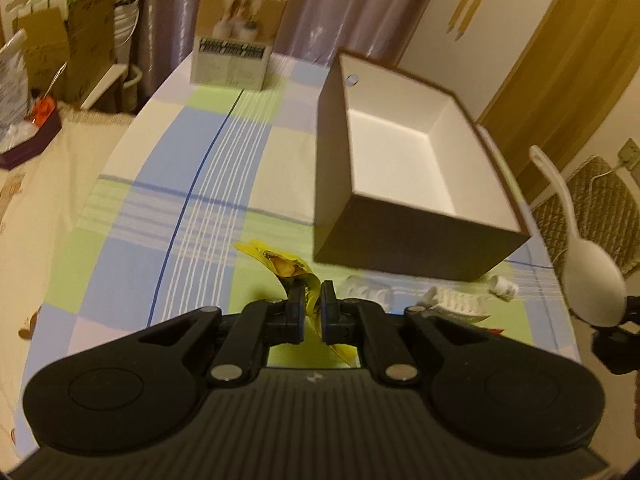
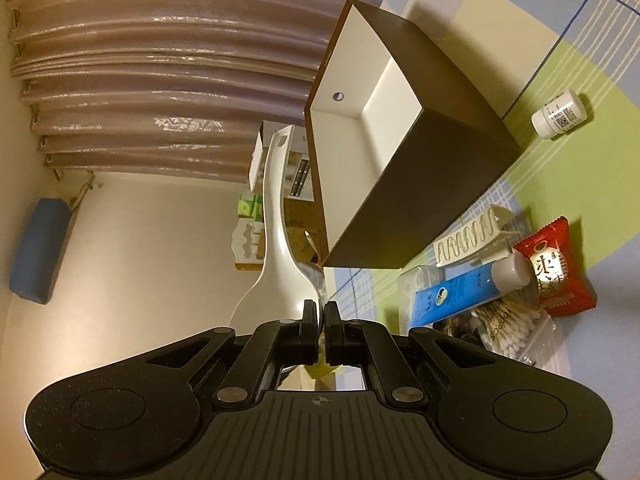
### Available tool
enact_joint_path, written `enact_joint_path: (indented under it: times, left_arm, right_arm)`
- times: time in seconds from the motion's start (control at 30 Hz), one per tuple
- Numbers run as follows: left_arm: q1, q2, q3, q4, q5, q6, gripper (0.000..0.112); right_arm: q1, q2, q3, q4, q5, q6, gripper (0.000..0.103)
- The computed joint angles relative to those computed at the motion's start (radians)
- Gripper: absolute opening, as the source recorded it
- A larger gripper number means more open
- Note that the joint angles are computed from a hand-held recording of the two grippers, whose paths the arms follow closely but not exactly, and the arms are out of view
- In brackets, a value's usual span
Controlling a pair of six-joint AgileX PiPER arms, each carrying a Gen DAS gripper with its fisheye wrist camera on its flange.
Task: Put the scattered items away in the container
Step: 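Carry the ladle and yellow pouch up over the open box with both tools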
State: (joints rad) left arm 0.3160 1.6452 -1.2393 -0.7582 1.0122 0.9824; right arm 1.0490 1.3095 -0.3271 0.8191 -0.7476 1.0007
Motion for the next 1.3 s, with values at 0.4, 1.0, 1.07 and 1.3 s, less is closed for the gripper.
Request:
enact_joint_path:
  times: [0.4,1.0,1.07,1.3]
  left_arm:
    - [-0.047,0.007,-0.116,-0.063,0.101,0.027,0.004]
    - [-0.301,0.178,-0.378,-0.003,0.028,0.03,0.004]
    - [-0.324,0.205,-0.417,0.017,0.022,0.013,0.004]
    - [-0.375,0.286,-0.53,0.074,0.017,-0.022,0.004]
  right_arm:
    - [-0.108,-0.009,0.022,-0.097,0.006,0.084,0.005]
    - [-0.63,0.098,-0.061,-0.837,0.102,0.577,0.005]
    - [-0.669,0.123,-0.074,-0.902,0.088,0.624,0.005]
    - [-0.77,0.194,-0.13,-1.081,0.072,0.749,0.005]
